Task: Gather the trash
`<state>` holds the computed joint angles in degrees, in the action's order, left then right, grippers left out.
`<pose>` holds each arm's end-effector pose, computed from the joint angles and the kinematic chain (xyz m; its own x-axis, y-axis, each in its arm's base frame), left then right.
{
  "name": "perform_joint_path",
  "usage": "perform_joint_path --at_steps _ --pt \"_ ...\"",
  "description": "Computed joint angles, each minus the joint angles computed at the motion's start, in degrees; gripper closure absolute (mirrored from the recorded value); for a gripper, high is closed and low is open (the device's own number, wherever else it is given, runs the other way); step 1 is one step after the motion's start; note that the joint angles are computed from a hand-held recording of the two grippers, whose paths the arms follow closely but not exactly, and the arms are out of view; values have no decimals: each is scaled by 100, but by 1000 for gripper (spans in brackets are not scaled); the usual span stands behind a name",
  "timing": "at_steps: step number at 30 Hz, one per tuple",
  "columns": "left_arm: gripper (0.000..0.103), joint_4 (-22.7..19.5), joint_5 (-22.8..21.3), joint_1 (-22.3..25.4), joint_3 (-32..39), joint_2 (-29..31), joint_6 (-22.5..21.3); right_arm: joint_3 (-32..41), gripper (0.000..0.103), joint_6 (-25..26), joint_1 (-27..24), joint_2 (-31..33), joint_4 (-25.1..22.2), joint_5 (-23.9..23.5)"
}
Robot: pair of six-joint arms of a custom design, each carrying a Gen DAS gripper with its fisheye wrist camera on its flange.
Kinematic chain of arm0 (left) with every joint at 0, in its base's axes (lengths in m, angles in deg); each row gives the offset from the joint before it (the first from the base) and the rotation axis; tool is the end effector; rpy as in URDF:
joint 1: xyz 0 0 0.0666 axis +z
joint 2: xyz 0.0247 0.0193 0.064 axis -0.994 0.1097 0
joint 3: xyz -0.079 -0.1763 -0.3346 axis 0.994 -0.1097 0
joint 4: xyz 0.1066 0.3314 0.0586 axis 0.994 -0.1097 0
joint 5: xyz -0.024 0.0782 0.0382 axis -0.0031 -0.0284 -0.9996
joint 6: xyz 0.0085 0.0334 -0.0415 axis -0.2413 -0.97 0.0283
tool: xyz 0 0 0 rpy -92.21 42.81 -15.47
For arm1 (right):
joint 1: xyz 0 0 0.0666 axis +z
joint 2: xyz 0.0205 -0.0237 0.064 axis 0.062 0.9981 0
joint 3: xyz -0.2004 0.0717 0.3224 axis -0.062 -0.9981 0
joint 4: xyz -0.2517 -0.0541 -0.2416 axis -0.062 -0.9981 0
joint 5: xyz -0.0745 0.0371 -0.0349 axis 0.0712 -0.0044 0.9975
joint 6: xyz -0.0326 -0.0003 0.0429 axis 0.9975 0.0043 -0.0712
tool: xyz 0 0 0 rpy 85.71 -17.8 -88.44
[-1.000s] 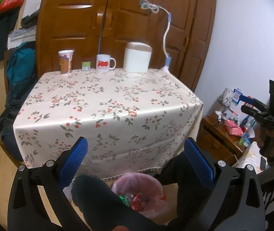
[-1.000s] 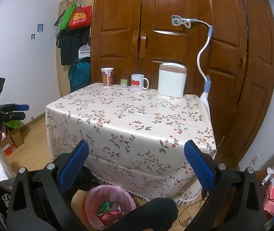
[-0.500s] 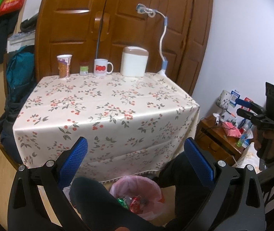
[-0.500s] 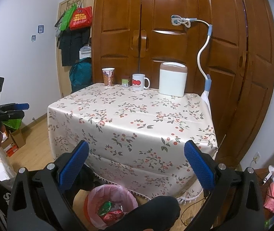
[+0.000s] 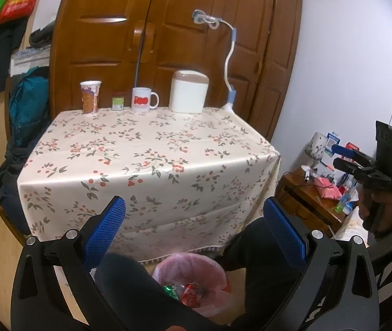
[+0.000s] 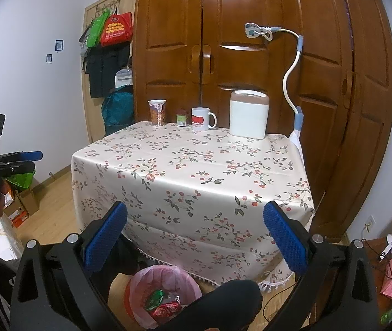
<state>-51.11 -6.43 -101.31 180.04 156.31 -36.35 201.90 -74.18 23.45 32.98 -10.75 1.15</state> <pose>0.4193 -0.1343 0.6485 -0.5134 -0.0300 -0.8576 0.2299 0.9580 -0.1712 0.3904 0.1376 0.6538 -0.4214 -0.1100 -0.9002 -0.2495 0.9684 -0.0016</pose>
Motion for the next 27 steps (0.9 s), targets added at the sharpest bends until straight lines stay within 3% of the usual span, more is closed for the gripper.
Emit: perform_joint_path --at_steps 27 --pt "6 83 -4 -51 -36 -20 -14 -29 5 -15 17 -21 13 16"
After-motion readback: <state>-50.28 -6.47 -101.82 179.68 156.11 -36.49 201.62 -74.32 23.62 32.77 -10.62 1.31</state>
